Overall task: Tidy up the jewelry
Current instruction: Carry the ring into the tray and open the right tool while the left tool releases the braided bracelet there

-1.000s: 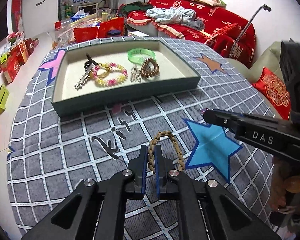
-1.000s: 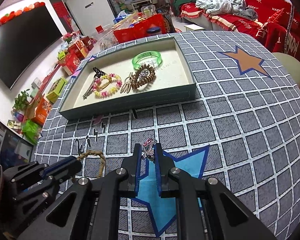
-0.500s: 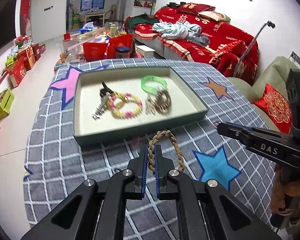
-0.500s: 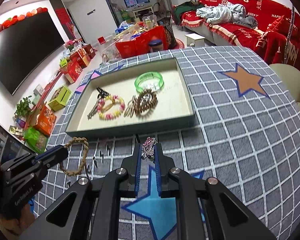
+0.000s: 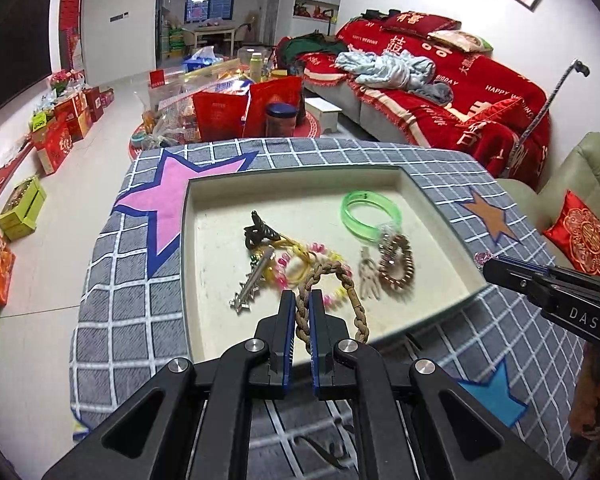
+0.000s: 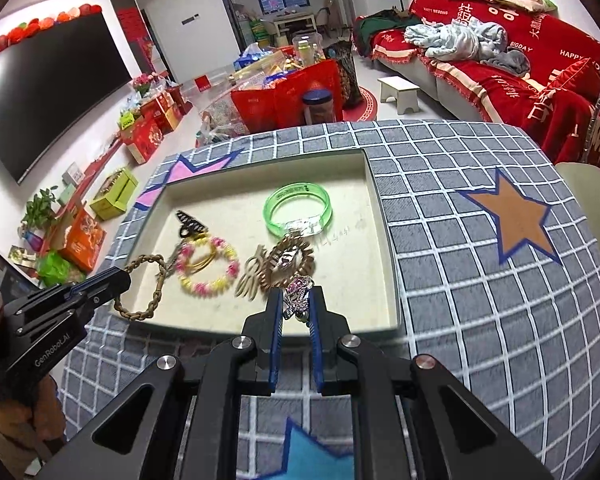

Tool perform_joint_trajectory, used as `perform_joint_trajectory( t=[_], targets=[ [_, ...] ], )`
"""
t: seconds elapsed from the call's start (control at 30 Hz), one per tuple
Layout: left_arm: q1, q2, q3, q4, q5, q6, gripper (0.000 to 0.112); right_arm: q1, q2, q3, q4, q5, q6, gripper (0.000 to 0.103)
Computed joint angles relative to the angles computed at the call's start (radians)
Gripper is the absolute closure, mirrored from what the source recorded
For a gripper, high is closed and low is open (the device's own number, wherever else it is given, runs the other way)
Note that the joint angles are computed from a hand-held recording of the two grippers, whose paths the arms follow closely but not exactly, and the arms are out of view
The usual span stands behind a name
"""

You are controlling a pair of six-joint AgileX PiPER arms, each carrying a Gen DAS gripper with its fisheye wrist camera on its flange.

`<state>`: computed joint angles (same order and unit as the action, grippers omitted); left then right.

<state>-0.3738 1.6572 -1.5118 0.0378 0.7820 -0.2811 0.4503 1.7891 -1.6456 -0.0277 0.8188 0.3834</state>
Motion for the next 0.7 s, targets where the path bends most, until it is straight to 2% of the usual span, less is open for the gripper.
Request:
perform_joint_trajectory(
  t=[0.3, 0.7],
  targets=[
    [0.020, 0.132, -0.094, -0.021, 0.037, 0.042, 0.088, -0.034, 0.151, -0.127, 0.032, 0.048, -0.042, 0.089],
    [0.019, 0.222, -0.166, 0.019, 0.070, 0.017, 0.088, -0.038, 0.248, -0.215, 0.030, 0.061, -0.023, 0.089]
  ],
)
